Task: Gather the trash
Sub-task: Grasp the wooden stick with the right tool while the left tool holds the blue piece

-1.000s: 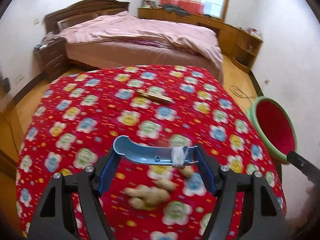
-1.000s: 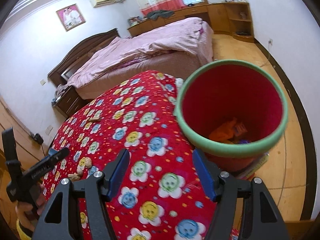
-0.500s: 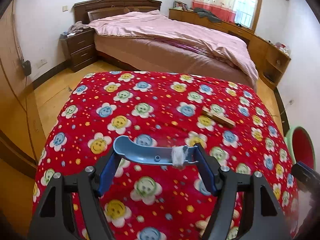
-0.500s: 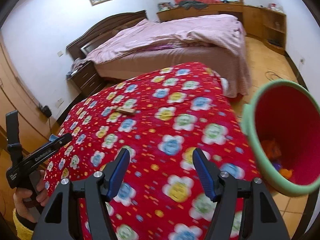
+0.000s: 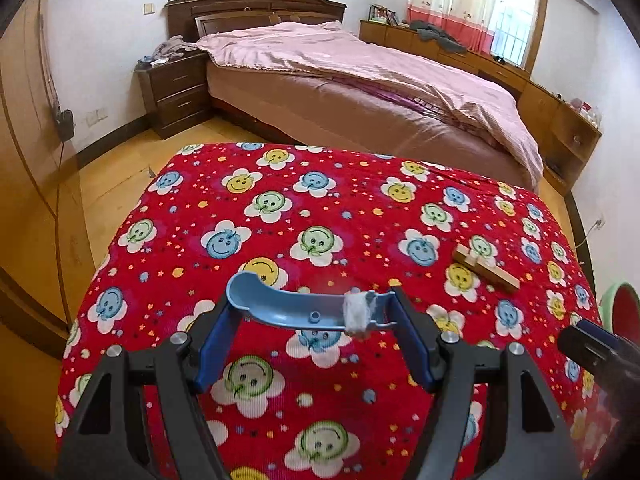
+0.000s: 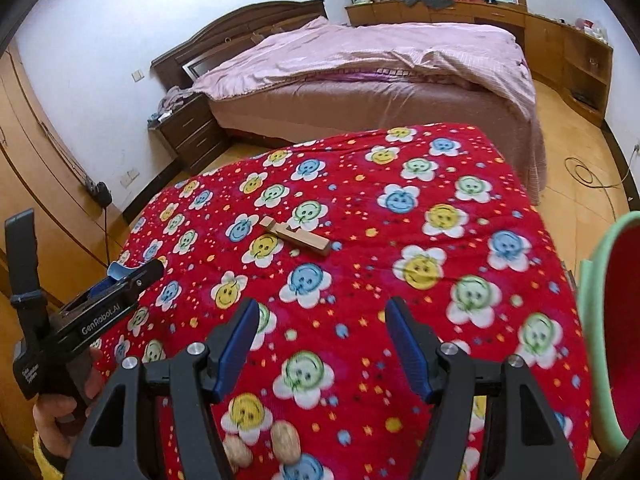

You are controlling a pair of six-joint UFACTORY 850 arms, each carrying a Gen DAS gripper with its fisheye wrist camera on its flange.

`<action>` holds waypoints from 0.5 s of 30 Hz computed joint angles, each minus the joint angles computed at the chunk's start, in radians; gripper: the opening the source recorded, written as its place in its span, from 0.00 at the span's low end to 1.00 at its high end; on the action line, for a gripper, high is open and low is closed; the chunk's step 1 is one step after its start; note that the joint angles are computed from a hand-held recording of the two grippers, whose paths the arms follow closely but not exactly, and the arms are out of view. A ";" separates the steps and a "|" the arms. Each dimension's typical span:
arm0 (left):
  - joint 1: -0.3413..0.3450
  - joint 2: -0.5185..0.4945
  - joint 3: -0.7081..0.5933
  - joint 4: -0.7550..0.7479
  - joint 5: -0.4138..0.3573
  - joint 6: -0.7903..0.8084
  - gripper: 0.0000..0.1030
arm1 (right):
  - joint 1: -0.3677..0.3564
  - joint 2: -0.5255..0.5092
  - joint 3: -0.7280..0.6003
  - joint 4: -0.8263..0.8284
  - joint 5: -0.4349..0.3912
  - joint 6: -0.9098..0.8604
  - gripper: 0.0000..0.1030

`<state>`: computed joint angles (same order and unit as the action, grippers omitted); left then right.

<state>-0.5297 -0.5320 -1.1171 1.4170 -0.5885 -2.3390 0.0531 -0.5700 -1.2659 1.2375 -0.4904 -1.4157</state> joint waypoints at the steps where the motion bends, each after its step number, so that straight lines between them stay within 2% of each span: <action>1: 0.003 -0.007 -0.002 0.007 -0.002 -0.008 0.71 | 0.006 -0.009 -0.009 -0.005 0.001 0.006 0.66; 12: 0.022 -0.030 0.005 0.071 0.030 -0.075 0.71 | 0.069 -0.130 -0.147 -0.084 0.064 0.055 0.66; 15: 0.023 -0.026 0.012 0.090 0.035 -0.096 0.71 | 0.087 -0.147 -0.166 -0.068 0.113 0.005 0.66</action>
<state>-0.5064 -0.5584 -1.1051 1.5070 -0.5530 -2.4347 0.1404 -0.7167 -1.4319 1.1692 -0.3771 -1.4103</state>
